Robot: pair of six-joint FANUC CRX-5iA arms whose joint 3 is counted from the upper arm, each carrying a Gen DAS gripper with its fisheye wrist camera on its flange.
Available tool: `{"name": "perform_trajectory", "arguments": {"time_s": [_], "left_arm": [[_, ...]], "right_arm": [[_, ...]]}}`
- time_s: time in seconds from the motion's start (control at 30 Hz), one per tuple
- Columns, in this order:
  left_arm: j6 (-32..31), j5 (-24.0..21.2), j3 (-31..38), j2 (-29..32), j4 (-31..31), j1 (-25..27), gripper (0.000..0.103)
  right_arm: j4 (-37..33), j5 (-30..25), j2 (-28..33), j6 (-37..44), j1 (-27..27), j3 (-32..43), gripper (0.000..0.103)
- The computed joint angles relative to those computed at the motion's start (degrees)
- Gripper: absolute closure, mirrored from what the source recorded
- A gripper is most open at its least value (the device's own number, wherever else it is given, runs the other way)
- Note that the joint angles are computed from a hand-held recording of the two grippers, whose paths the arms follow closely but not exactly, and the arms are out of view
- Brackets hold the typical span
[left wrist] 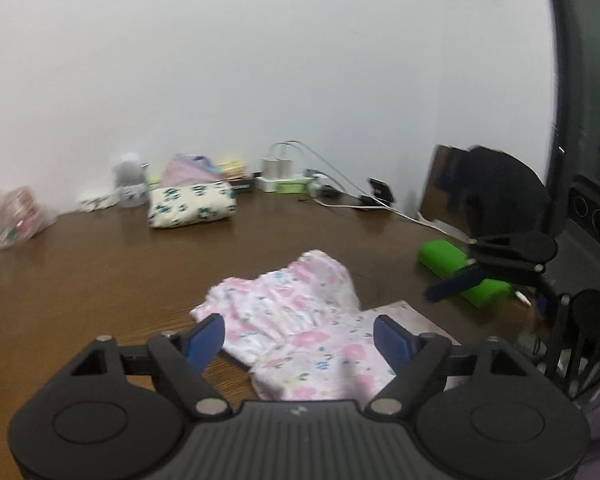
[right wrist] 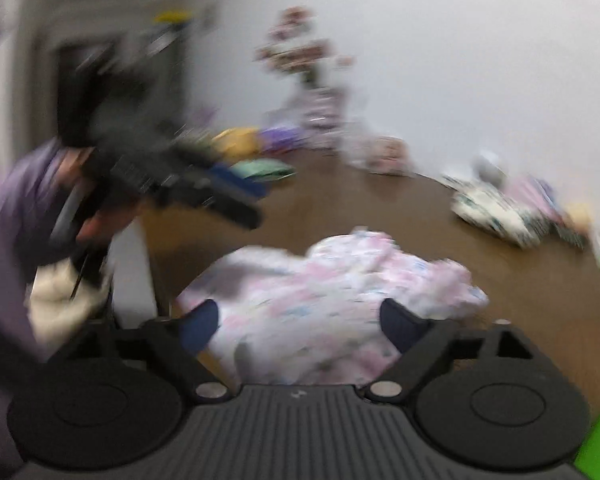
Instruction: Fold clothes
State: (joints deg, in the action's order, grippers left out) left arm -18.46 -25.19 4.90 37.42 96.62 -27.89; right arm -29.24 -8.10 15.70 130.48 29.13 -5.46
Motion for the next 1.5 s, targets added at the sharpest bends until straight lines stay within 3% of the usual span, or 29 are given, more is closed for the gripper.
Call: {"name": "perform_trajectory", "arguments": {"time_s": [0.13,0.23,0.27,0.43,0.57,0.67,0.83,0.93,1.17,1.27,1.33,1.4,1.47,1.5], "left_arm": [[2.69,-5.87,3.65,2.92,-7.09,1.56,0.022],[8.19,-8.55,6.32,4.80,-13.15,2.82,0.022],[8.82,-9.20,6.57,5.09,-13.78,3.03,0.022],[5.66,-13.60,5.18,5.12,-10.93,3.87,0.019],[-8.38,-14.28,-0.83,2.53,-1.97,2.50,0.015],[-24.28,-12.09,-5.17,0.49,5.72,0.27,0.015],[-48.45,-4.54,-9.39,-1.18,15.38,-3.84,0.015],[-56.41,-5.01,-10.25,-0.99,16.24,-4.07,0.015],[-63.78,-6.41,-8.68,0.82,16.33,-4.09,0.013],[-58.12,-9.33,-6.83,2.06,8.54,-2.16,0.013],[-48.14,-11.33,-4.26,3.04,-2.22,0.03,0.028],[-36.24,-14.19,-0.32,4.54,-13.45,2.38,0.036],[-27.03,-16.91,3.10,5.90,-19.84,3.99,0.041],[-22.69,-18.69,5.21,6.87,-22.72,4.78,0.044]], "right_arm": [[-1.21,-7.08,3.78,7.42,-0.14,5.49,0.013],[11.41,-6.01,6.94,-5.33,1.46,5.95,0.018],[12.64,-6.99,7.80,-6.77,1.32,6.74,0.019],[2.26,-14.65,10.10,-2.40,-2.47,12.85,0.030],[-3.10,-20.32,11.58,-1.69,-5.30,17.18,0.046],[-7.31,-26.55,12.69,-0.87,-7.94,20.81,0.059],[-13.68,-35.49,14.24,0.69,-11.56,24.89,0.062],[-17.54,-41.29,15.64,0.27,-13.99,27.70,0.066],[-25.19,-54.90,19.90,-1.79,-18.83,34.47,0.072],[-25.27,-59.04,21.38,-2.51,-19.08,37.18,0.073],[-25.71,-60.74,21.76,-2.96,-19.21,38.06,0.073],[-26.25,-61.22,21.32,-3.08,-19.35,37.59,0.071],[-23.51,-57.52,18.16,-1.83,-17.90,33.67,0.061],[-21.95,-55.50,16.54,-1.30,-17.06,31.68,0.048]]}}
